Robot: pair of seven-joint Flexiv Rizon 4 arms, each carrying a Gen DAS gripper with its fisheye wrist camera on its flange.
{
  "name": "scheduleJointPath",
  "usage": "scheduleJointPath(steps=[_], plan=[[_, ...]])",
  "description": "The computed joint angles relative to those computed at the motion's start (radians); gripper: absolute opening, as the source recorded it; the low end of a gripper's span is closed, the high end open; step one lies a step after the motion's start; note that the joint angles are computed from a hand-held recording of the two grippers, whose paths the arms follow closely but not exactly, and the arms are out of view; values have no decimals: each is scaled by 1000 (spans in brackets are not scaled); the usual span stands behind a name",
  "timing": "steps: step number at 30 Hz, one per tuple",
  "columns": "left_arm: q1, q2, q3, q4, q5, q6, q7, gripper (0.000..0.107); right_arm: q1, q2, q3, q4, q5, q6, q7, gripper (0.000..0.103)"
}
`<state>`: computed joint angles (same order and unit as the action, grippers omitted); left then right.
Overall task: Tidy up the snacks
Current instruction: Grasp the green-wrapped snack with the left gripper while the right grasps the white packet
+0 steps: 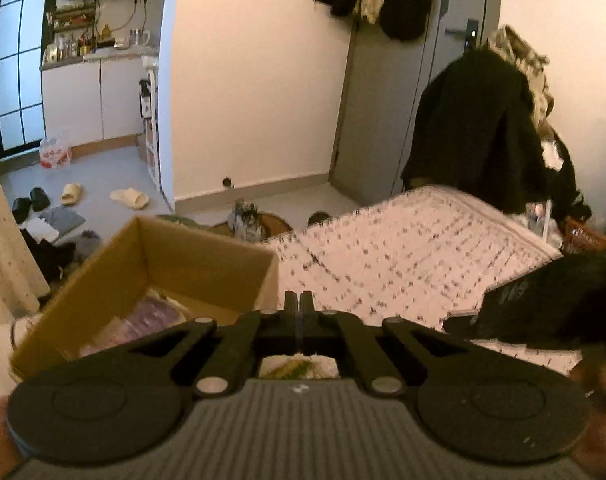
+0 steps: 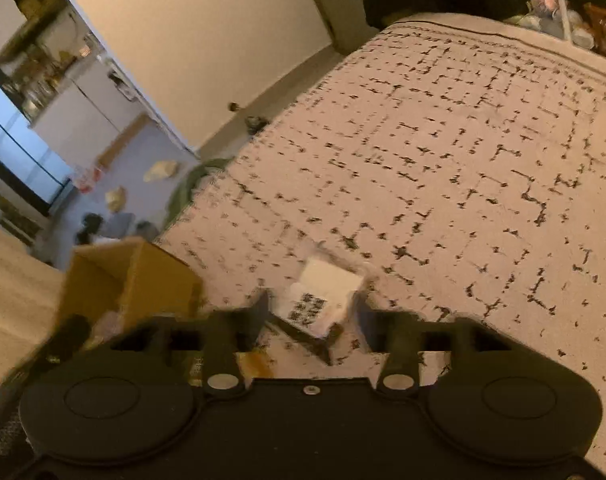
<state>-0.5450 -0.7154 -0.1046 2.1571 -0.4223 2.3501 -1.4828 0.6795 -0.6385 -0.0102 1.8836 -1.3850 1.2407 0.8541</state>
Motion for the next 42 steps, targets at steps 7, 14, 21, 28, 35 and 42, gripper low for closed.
scheduleJointPath(steps=[7, 14, 21, 28, 35, 42], plan=[[178, 44, -81, 13, 235, -137, -107, 1, 7, -55, -12, -25, 75, 19, -47, 74], [248, 28, -134, -5, 329, -241, -201, 13, 38, -91, -63, -45, 86, 17, -50, 82], [174, -28, -70, -49, 302, -235, -221, 52, 33, -114, -18, -65, 260, -26, -294, 76], [16, -78, 33, -100, 174, -188, -115, 75, 58, -75, -19, -22, 422, -36, -425, 67], [-181, -137, 144, -148, -81, -152, 29, 76, 79, -18, -19, 41, 489, -84, -477, 65], [-464, -229, 301, -264, -579, -224, 363, 76, 80, 17, 0, 69, 497, -142, -495, 63]])
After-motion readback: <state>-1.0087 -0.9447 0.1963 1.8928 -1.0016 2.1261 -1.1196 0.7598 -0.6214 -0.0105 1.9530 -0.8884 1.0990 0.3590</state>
